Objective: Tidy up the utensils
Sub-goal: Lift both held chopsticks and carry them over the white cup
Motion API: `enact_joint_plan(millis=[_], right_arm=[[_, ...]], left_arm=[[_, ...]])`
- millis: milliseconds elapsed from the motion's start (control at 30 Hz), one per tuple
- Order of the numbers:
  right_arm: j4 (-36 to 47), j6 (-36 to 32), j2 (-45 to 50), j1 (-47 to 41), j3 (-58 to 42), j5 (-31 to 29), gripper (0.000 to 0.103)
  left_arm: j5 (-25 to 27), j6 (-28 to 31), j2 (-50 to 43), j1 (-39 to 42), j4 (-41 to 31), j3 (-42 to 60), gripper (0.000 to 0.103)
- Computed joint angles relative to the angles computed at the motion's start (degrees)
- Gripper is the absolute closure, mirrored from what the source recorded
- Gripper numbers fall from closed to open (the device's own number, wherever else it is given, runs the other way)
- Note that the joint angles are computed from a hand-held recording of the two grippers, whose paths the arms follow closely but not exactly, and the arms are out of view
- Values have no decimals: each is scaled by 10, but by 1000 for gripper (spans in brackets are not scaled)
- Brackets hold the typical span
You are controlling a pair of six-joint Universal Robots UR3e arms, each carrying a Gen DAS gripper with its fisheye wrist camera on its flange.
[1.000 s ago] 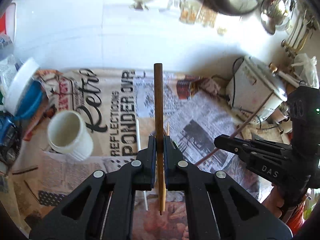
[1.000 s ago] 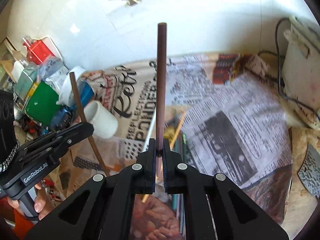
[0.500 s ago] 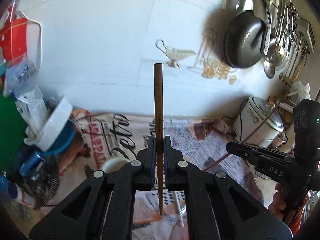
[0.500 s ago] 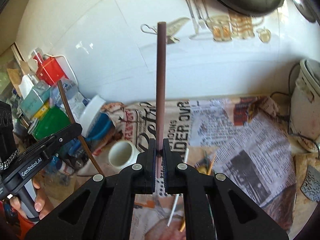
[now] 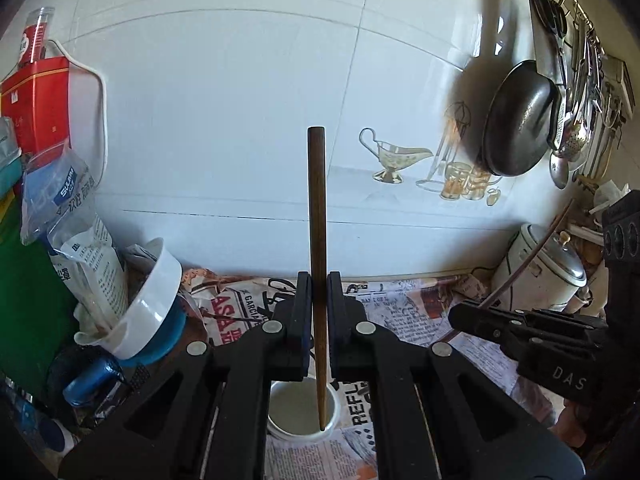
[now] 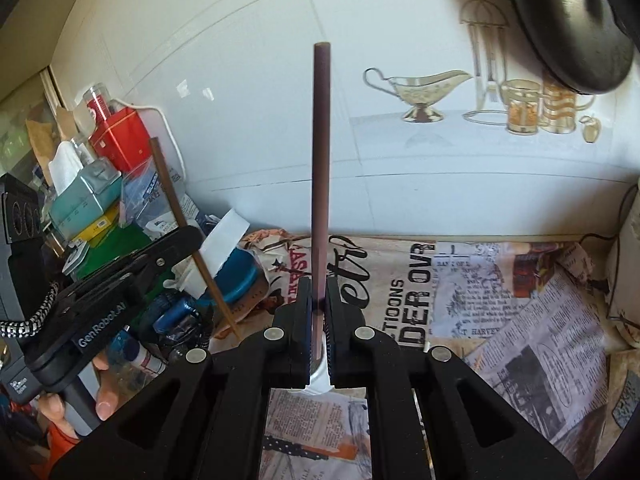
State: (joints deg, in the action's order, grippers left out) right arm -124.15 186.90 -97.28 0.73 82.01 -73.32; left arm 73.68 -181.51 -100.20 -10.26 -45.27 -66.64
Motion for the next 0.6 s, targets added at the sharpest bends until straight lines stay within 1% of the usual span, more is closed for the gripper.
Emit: enact_joint_plan(millis=[133, 333, 433, 600], right_arm=[[-12, 13, 46, 38, -24, -34, 98], [-16, 34, 98, 64, -38, -61, 98], [-11, 40, 121, 73, -45, -70, 98], [7, 46, 154, 83, -59, -76, 98]], left_arm=[[-7, 9, -18, 11, 16, -9, 98], [-26, 12, -59, 27, 38, -16, 98], [-36, 20, -84, 30, 29, -9, 98], [-26, 39, -107, 23, 11, -8, 98]])
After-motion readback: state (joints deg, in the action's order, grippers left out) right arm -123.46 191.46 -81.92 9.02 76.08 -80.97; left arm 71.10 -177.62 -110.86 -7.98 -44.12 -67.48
